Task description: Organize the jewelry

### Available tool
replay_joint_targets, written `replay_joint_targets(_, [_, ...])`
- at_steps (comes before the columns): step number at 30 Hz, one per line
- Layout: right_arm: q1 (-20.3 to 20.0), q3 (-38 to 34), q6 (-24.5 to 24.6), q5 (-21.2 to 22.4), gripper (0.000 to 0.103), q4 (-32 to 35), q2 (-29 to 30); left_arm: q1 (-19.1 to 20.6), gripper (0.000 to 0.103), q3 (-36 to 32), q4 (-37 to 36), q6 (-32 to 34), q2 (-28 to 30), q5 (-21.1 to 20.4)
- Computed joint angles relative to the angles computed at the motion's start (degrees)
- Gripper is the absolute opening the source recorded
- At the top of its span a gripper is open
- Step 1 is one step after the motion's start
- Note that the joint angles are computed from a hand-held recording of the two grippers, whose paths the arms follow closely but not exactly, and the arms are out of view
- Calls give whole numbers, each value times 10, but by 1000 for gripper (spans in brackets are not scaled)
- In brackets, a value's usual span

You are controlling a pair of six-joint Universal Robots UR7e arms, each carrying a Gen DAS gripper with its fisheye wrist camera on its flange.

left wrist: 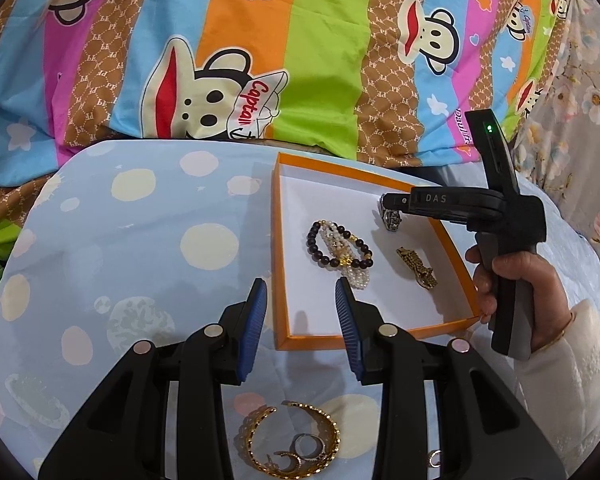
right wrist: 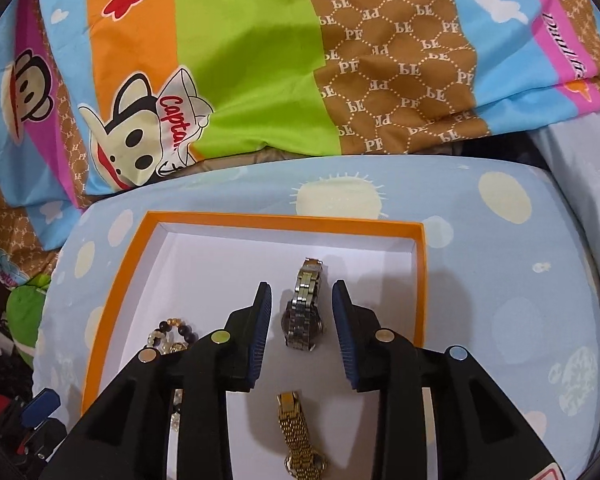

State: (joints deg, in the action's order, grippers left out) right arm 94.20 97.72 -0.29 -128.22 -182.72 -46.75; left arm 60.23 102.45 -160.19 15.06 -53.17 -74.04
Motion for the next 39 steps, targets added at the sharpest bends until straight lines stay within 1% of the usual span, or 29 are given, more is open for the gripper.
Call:
replay_joint_targets(1, [-2, -3, 2, 5, 16, 9, -1, 1, 34, -1, 1, -2, 0, 1])
replay_joint_targets(3, [-4, -5, 6, 14, 15, 21, -4, 2, 34, -3, 3, -4, 0, 0])
replay_joint_targets(4, [-1, -5, 0, 9, 15, 14, -2, 3, 34, -3, 2, -4, 0, 1])
replay_joint_targets(5, [4, -5, -12, -6, 14, -5, 3, 3, 34, -3, 1, -4, 0, 2])
replay_joint_targets(6, [13, -6, -35, -32, 11, -39, 12, 3, 34, -2, 1, -4, 0, 2])
replay_joint_targets(7, [25, -9, -69, -64, 9, -79, 25, 4, 34, -2, 1, -4, 0, 1])
replay_joint_targets(8, [40, -17, -126, -108, 9, -134, 46, 4, 34, -2, 1, -5, -1, 1])
replay_joint_targets(9, [53, -26, -179, -142, 9, -180, 67, 5, 34, -2, 1, -5, -1, 1])
replay_joint_targets(10, [59, -27, -209, -157, 10, -203, 76, 5, 34, -1, 1, -4, -1, 1])
replay_joint_targets(11, [63, -19, -216, -159, 9, -202, 78, 5, 34, 0, 0, -4, -1, 1])
replay_joint_targets(13, [66, 15, -194, -147, 7, -177, 70, 5, 34, 1, 2, -4, -1, 3])
replay_joint_targets(15, [68, 52, -164, -141, 7, -171, 62, 6, 34, 4, 2, -4, -3, 4])
replay_joint_targets(17, [69, 85, -144, -132, 8, -193, 52, 6, 34, 6, 2, -5, -5, 4])
replay_joint_targets(19, [71, 112, -125, -132, 8, -224, 41, 7, 34, 8, 4, -7, -7, 4])
replay_joint_targets(21, [71, 128, -109, -127, 8, -240, 26, 7, 34, 9, 5, -7, -7, 6])
replay_joint_targets(24, [76, 139, -99, -132, 8, -254, 13, 5, 34, 15, 7, -8, -10, 7])
replay_joint_targets(26, [79, 138, -101, -138, 8, -257, 14, 4, 34, 19, 7, -7, -12, 6])
replay_joint_targets(28, [77, 125, -104, -144, 8, -245, 17, 2, 34, 23, 9, -7, -14, 7])
replay_joint_targets(31, [61, 113, -81, -107, 8, -212, 5, 1, 34, 27, 12, -9, -16, 7])
replay_joint_targets(32, [56, 104, -76, -101, 8, -199, 5, 1, 34, 29, 10, -8, -17, 8])
replay_joint_targets(36, [44, 58, -68, -100, 8, -158, 20, 2, 34, 33, 11, -10, -21, 9])
replay_joint_targets(39, [37, 35, -61, -99, 8, -113, 28, 4, 34, 32, 12, -11, -21, 13])
